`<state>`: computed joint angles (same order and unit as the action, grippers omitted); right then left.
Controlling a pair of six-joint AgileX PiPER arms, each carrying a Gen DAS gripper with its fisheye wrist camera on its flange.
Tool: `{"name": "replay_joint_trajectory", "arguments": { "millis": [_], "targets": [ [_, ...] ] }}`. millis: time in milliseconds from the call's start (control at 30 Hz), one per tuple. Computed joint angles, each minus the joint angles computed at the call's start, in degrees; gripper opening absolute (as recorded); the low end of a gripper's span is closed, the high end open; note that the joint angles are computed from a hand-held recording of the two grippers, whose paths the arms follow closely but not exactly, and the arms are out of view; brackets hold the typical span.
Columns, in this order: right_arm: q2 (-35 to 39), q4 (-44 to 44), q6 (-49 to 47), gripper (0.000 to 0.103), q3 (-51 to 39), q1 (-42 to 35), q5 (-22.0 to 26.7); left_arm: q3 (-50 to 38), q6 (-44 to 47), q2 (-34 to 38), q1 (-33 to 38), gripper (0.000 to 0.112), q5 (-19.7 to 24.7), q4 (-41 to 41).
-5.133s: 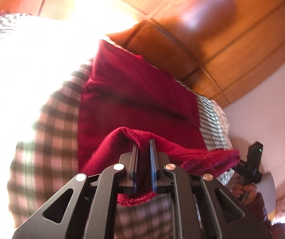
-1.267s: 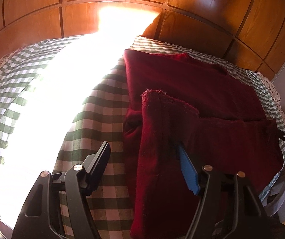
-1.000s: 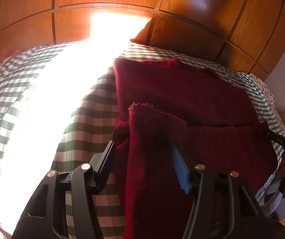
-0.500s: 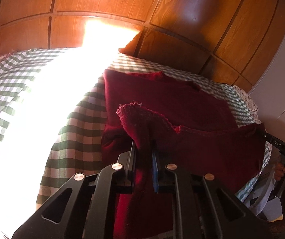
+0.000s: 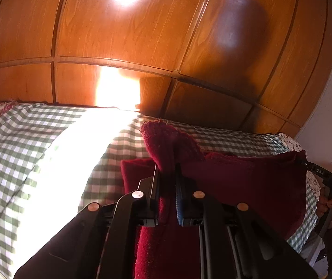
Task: Fold small clothes
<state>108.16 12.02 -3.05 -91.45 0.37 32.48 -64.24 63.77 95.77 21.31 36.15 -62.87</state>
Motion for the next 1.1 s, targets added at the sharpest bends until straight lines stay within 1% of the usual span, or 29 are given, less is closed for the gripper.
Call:
{"name": "replay_joint_trajectory", "arguments": {
  "millis": [100, 133, 167, 200, 267, 333, 367, 400, 433, 467, 500, 533, 567, 600, 633, 700, 733, 767, 833, 867, 900, 967, 1000, 1100],
  "targets": [
    [8.4, -2.8, 4.7, 0.007, -10.8, -0.2, 3.8, -8.6, -8.1, 7.0, -2.8, 0.010, -2.7, 5.9],
    [11.2, -3.8, 6.2, 0.007, -14.3, -0.1, 5.1, -9.5, -10.5, 8.2, -4.4, 0.010, -4.4, 7.7],
    [15.0, -5.0, 8.1, 0.007, -19.2, 0.1, 7.3, -11.9, -13.8, 10.4, -5.4, 0.010, -5.6, 10.6],
    [17.4, -5.8, 9.2, 0.007, -22.2, 0.3, 8.6, -14.2, -17.3, 12.7, -6.4, 0.010, -6.4, 13.9],
    [22.3, -8.3, 11.3, 0.007, -27.9, 1.1, 11.2, -20.2, -27.5, 18.4, -9.3, 0.010, -7.7, 22.8],
    [28.8, -10.7, 12.9, 0.007, -35.6, 1.8, 16.2, -25.3, -36.4, 23.5, -11.0, 0.010, -6.9, 31.6],
    [31.9, -11.9, 13.6, 0.007, -39.4, 2.1, 18.9, -26.3, -41.3, 25.1, -12.0, 0.012, -6.9, 36.4],
    [33.7, -12.3, 13.9, 0.007, -41.4, 2.1, 20.3, -27.9, -44.5, 26.9, -12.5, 0.017, -6.1, 39.6],
    [34.7, -12.3, 14.0, 0.007, -41.9, 2.1, 20.9, -28.4, -45.8, 27.8, -12.7, 0.018, -5.9, 40.9],
    [34.8, -11.6, 13.7, 0.012, -41.1, 1.9, 20.0, -27.6, -45.0, 27.6, -12.5, 0.021, -6.3, 40.0],
    [33.9, -10.8, 13.3, 0.015, -38.8, 1.5, 18.2, -26.4, -42.4, 26.8, -11.9, 0.025, -6.6, 36.9],
    [33.2, -9.9, 13.0, 0.022, -37.8, 1.2, 17.6, -25.5, -41.3, 26.1, -11.5, 0.028, -6.6, 35.4],
    [31.9, -9.5, 13.0, 0.041, -36.1, 0.8, 16.7, -24.8, -40.6, 25.4, -11.1, 0.034, -6.9, 34.4],
    [30.3, -9.4, 13.3, 0.053, -33.9, 0.6, 15.2, -23.1, -40.3, 23.9, -10.7, 0.039, -7.6, 34.1],
    [27.4, -9.2, 13.3, 0.062, -29.3, 0.4, 11.8, -23.4, -38.7, 23.3, -9.5, 0.040, -6.6, 33.0],
    [23.0, -8.2, 12.1, 0.062, -23.4, -0.1, 8.5, -19.8, -31.5, 20.7, -7.4, 0.042, -6.2, 26.7],
    [20.2, -6.7, 10.9, 0.062, -19.4, -0.5, 6.3, -16.5, -25.8, 19.0, -6.2, 0.046, -7.1, 21.5],
    [17.2, -5.1, 9.3, 0.062, -15.2, -0.7, 4.2, -10.8, -20.0, 16.1, -3.7, 0.050, -6.6, 17.5],
    [12.8, -2.3, 6.0, 0.062, -9.2, -0.7, 2.0, -3.9, -10.2, 12.6, -0.7, 0.053, -5.1, 9.2],
    [9.6, -0.2, 3.1, 0.062, -4.4, -0.7, 0.4, -1.6, -7.1, 11.6, 0.7, 0.055, -4.0, 6.6],
    [7.7, 0.5, 2.0, 0.062, -1.5, -0.6, -0.5, 1.0, -4.3, 10.1, 2.8, 0.056, -2.1, 4.7],
    [3.4, 2.6, -0.2, 0.062, 5.4, -0.7, -2.4, 6.4, 2.6, 7.8, 6.9, 0.059, 2.5, 0.2],
    [0.9, 4.8, -2.0, 0.062, 9.6, -1.3, -3.4, 8.8, 5.6, 7.1, 8.0, 0.061, 3.6, -1.9],
    [-5.2, 8.9, -5.0, 0.062, 20.3, -3.6, -5.3, 13.8, 10.7, 5.5, 11.9, 0.063, 8.9, -3.6]
  ]
}}
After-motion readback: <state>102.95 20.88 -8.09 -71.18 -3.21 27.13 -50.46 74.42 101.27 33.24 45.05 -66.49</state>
